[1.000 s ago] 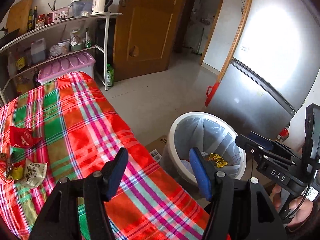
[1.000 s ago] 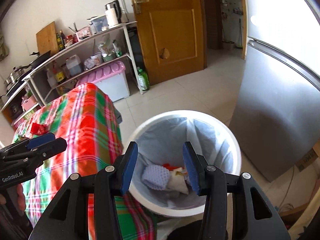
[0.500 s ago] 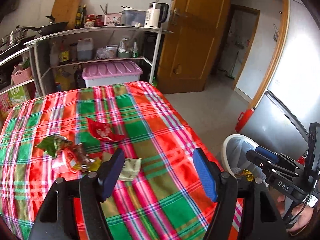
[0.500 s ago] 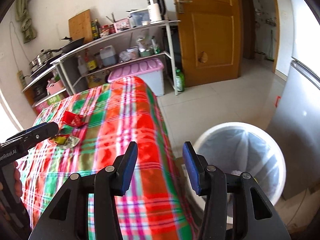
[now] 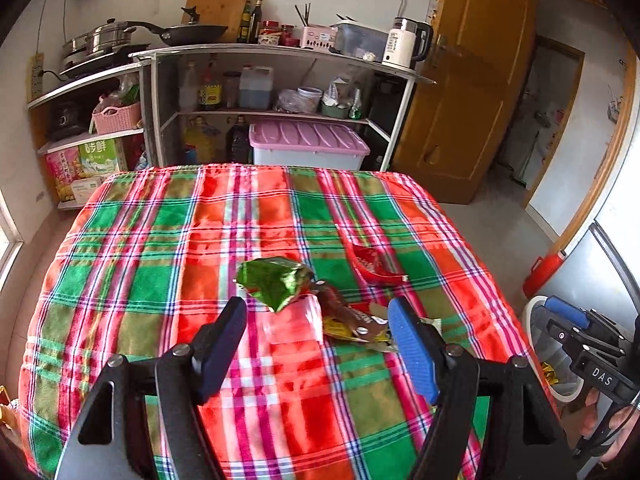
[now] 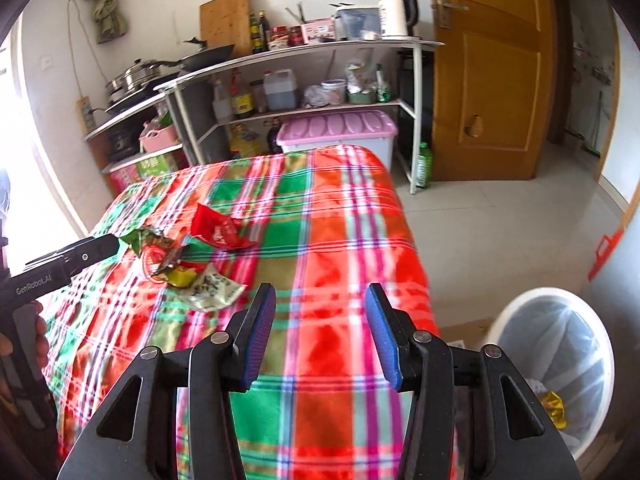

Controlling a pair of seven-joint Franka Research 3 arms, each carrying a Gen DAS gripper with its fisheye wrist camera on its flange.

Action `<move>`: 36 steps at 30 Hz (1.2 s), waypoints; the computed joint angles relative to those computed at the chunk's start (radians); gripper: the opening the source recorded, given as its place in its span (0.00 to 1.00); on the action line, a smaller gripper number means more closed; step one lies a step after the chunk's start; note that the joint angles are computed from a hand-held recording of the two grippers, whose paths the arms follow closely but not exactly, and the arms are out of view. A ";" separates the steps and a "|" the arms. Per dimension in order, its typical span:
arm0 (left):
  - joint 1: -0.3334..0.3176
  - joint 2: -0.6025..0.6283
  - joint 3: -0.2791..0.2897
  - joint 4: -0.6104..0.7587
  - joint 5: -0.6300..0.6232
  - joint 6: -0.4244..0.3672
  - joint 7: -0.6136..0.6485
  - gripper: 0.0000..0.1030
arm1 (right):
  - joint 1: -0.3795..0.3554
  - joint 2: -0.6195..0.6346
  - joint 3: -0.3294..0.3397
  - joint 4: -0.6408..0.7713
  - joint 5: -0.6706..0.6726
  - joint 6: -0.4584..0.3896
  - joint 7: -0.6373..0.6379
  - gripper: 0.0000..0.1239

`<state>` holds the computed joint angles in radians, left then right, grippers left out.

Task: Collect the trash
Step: 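Move both grippers back over the table toward the remaining trash, then grasp the brown snack bar wrapper with the right gripper while the left grasps the green wrapper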

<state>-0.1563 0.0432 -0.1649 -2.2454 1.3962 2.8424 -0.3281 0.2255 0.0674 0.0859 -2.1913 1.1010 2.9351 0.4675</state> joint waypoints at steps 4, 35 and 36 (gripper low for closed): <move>0.030 -0.010 0.022 -0.024 -0.002 0.041 -0.003 0.74 | 0.016 0.031 0.015 0.040 -0.050 -0.041 0.027 0.38; 0.031 0.135 0.145 0.060 -0.200 0.251 0.281 0.75 | 0.048 0.284 0.094 0.333 -0.327 -0.318 0.192 0.38; 0.033 0.137 0.142 0.060 -0.216 0.249 0.300 0.75 | 0.050 0.287 0.092 0.335 -0.341 -0.320 0.202 0.38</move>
<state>-0.1232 0.1801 -0.0230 -2.1853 1.1803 3.0918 -0.0284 0.2758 0.3544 0.1775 -1.8568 0.7604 2.6153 0.6694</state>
